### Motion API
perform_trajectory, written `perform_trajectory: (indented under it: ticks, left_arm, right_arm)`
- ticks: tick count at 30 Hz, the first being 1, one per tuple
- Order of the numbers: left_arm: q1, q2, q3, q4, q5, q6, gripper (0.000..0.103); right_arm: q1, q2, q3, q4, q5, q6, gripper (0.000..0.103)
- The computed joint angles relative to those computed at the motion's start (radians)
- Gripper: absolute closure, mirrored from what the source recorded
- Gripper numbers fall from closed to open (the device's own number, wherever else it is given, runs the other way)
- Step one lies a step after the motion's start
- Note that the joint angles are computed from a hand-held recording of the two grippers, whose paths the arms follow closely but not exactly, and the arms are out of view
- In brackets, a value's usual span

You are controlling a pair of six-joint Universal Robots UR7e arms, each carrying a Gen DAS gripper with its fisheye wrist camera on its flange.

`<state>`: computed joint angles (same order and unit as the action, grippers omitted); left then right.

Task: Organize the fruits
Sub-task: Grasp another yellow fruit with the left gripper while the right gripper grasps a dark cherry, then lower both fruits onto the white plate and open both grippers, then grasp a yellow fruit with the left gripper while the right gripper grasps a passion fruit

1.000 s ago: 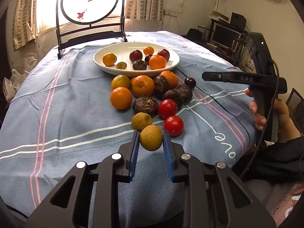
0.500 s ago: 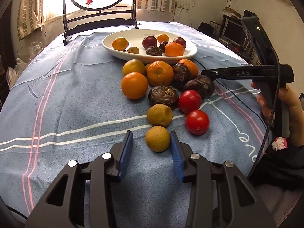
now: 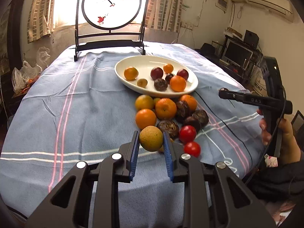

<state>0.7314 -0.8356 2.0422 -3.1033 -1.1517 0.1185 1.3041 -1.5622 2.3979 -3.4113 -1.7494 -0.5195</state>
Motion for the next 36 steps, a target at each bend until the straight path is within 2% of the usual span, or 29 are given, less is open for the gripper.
perform_trajectory:
  ticks: [6,9,16,18,19,20,21,24,28,29,32,36]
  left_arm:
    - [0.009,0.078,-0.181,0.060,-0.026,0.033,0.079]
    - [0.019,0.151,-0.310,0.125,-0.053,0.046,0.079]
    - [0.044,0.337,-0.589,0.277,-0.042,0.057,0.079]
    - [0.055,0.378,-0.651,0.325,-0.040,0.053,0.079]
    - [0.061,0.393,-0.678,0.350,-0.039,0.047,0.077]
    - [0.064,0.403,-0.694,0.363,-0.032,0.036,0.067]
    - [0.068,0.405,-0.696,0.354,-0.026,0.026,0.056]
    - [0.070,0.374,-0.650,0.300,-0.040,0.025,0.046]
    - [0.054,0.288,-0.512,0.223,-0.043,0.046,0.040]
    - [0.048,0.263,-0.471,0.211,-0.043,0.055,0.037]
    - [0.022,0.191,-0.337,0.175,-0.007,0.090,0.035]
    - [-0.006,0.103,-0.179,0.154,0.013,0.111,0.035]
  right_arm:
    - [0.042,0.014,-0.099,0.050,0.010,0.020,0.075]
    - [0.069,0.070,-0.189,0.087,-0.002,0.032,0.075]
    - [0.085,0.241,-0.403,0.172,-0.050,0.085,0.074]
    - [0.081,0.273,-0.436,0.173,-0.057,0.092,0.066]
    - [0.077,0.280,-0.438,0.158,-0.052,0.096,0.053]
    - [0.073,0.282,-0.433,0.139,-0.045,0.094,0.051]
    - [0.071,0.280,-0.427,0.132,-0.041,0.087,0.051]
    - [0.058,0.261,-0.386,0.078,-0.022,0.069,0.051]
    - [0.025,0.202,-0.313,0.064,0.052,0.089,0.050]
    - [0.017,0.186,-0.289,0.053,0.069,0.088,0.047]
    - [0.000,0.142,-0.208,0.029,0.084,0.079,0.042]
    - [-0.024,0.091,-0.091,-0.018,0.089,0.050,0.042]
